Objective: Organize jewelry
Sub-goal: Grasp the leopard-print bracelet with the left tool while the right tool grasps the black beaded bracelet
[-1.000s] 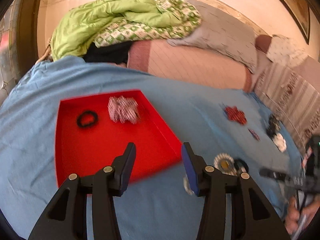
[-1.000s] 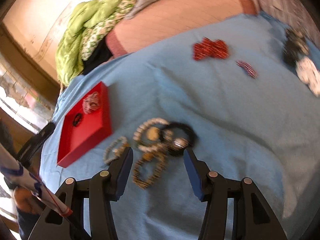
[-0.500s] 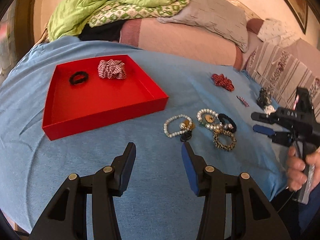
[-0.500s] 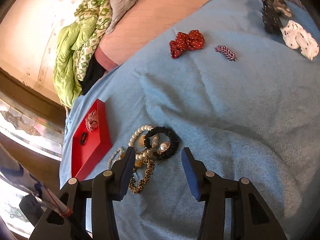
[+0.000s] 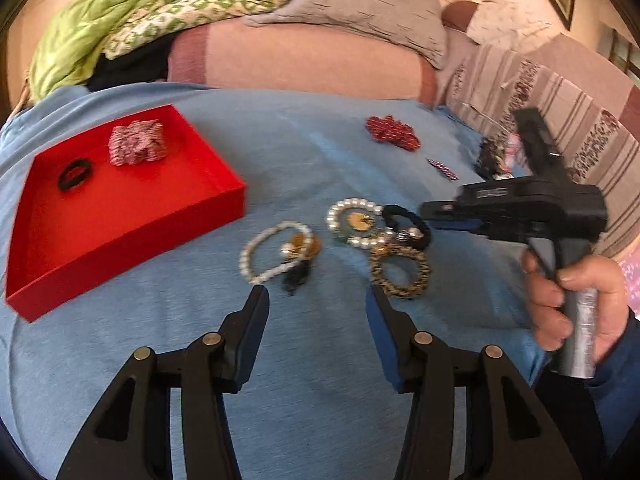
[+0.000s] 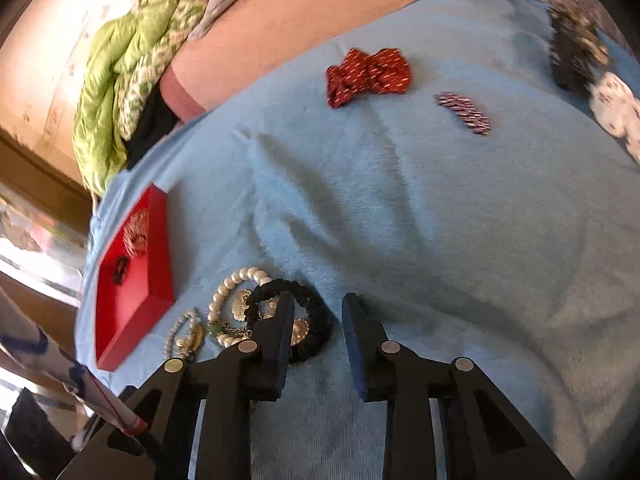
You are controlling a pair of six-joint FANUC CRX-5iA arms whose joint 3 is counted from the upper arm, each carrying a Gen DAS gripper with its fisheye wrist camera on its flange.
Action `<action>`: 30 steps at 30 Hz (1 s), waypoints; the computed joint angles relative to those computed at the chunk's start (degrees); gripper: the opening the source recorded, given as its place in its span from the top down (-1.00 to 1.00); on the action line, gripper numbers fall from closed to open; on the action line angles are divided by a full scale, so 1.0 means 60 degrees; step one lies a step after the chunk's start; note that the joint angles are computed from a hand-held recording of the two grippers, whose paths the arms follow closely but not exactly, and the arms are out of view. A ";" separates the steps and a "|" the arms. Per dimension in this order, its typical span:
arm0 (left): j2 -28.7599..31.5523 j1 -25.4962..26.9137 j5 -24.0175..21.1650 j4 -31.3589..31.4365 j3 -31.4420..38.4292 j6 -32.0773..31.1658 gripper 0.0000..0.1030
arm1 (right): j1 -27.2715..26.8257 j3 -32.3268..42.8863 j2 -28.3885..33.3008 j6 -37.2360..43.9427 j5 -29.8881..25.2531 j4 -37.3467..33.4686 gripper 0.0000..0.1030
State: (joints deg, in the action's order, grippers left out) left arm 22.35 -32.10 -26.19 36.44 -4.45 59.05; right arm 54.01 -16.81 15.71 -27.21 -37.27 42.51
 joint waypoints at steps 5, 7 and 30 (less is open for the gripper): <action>0.0290 -0.0084 -0.0369 0.0382 0.0253 -0.0348 0.03 | 0.0012 0.1129 0.0660 0.2152 -0.0796 -0.1270 0.47; 0.0424 -0.0131 -0.0439 0.0256 0.0455 -0.0196 0.02 | 0.0097 0.1299 0.0770 0.2304 -0.1244 -0.1133 0.84; 0.1783 -0.0588 -0.1129 -0.1018 0.2389 0.0491 0.89 | 0.0539 -0.1475 -0.1065 -0.3519 -0.1694 0.5069 0.85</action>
State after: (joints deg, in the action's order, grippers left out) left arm 33.05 -35.63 -32.96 30.33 9.88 61.99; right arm 57.24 -25.66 9.32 -48.33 -47.43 72.93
